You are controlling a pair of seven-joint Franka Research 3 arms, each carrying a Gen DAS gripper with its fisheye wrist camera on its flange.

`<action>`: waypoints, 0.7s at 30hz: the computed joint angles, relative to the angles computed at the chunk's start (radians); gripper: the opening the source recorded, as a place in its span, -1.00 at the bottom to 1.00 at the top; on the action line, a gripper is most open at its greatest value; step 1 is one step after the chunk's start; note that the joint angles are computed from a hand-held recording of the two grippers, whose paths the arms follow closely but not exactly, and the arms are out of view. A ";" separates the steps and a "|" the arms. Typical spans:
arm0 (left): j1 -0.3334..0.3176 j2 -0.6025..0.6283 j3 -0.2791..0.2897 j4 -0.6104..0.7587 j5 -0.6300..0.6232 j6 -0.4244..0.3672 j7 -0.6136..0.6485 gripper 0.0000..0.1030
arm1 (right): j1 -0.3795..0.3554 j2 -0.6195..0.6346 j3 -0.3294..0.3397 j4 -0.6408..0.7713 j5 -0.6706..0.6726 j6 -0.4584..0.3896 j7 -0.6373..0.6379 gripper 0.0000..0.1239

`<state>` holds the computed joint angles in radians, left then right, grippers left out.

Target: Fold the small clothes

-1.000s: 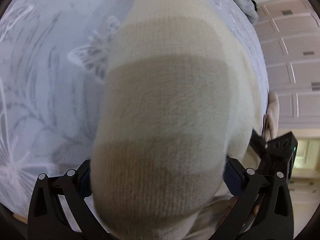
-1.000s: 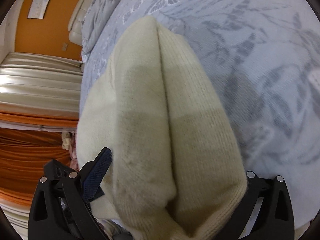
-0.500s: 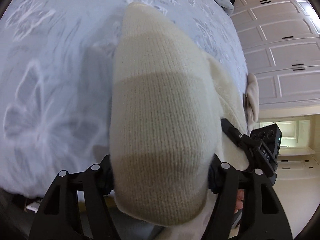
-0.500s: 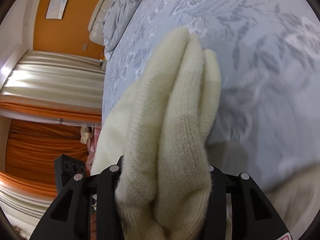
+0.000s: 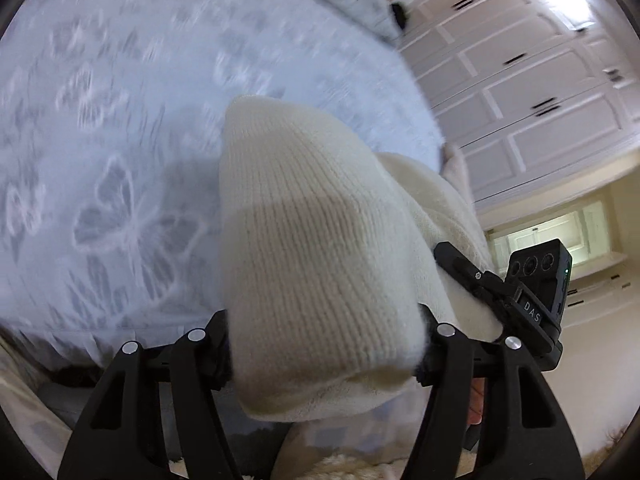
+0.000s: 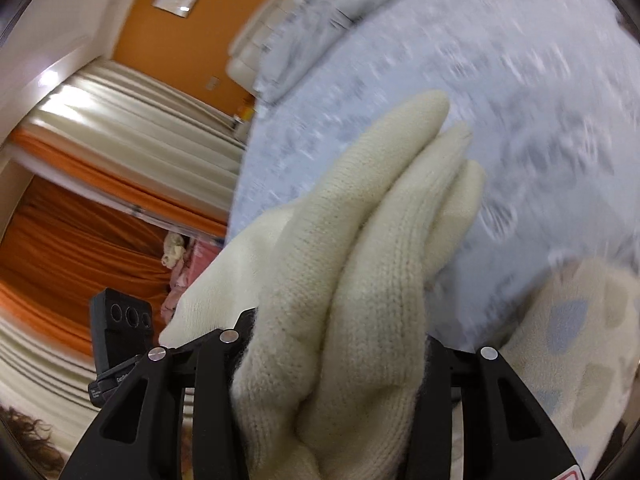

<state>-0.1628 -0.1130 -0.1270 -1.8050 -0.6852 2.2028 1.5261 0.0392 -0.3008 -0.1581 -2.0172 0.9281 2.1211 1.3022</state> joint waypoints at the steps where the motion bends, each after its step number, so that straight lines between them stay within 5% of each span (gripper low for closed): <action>1: 0.002 -0.015 0.003 0.000 -0.001 0.009 0.013 0.19 | 0.003 0.000 0.001 0.020 0.004 0.007 -0.011 -0.35; 9: 0.020 -0.020 0.039 0.160 0.022 0.133 0.135 0.19 | 0.058 0.156 0.026 0.367 0.108 0.062 -0.130 -0.35; 15: 0.064 0.029 0.058 0.245 0.048 0.204 0.218 0.27 | 0.048 0.430 0.106 0.710 0.197 0.054 -0.172 -0.32; 18: 0.103 0.078 0.064 0.221 0.034 0.226 0.226 0.52 | 0.037 0.502 0.150 0.692 0.157 0.066 -0.140 -0.13; 19: 0.118 0.087 0.063 0.173 0.029 0.254 0.219 0.70 | 0.043 0.513 0.159 0.663 0.107 0.084 -0.105 -0.03; 21: 0.146 0.117 0.060 0.103 0.118 0.263 0.129 0.76 | 0.068 0.543 0.159 0.594 -0.069 0.111 0.050 0.02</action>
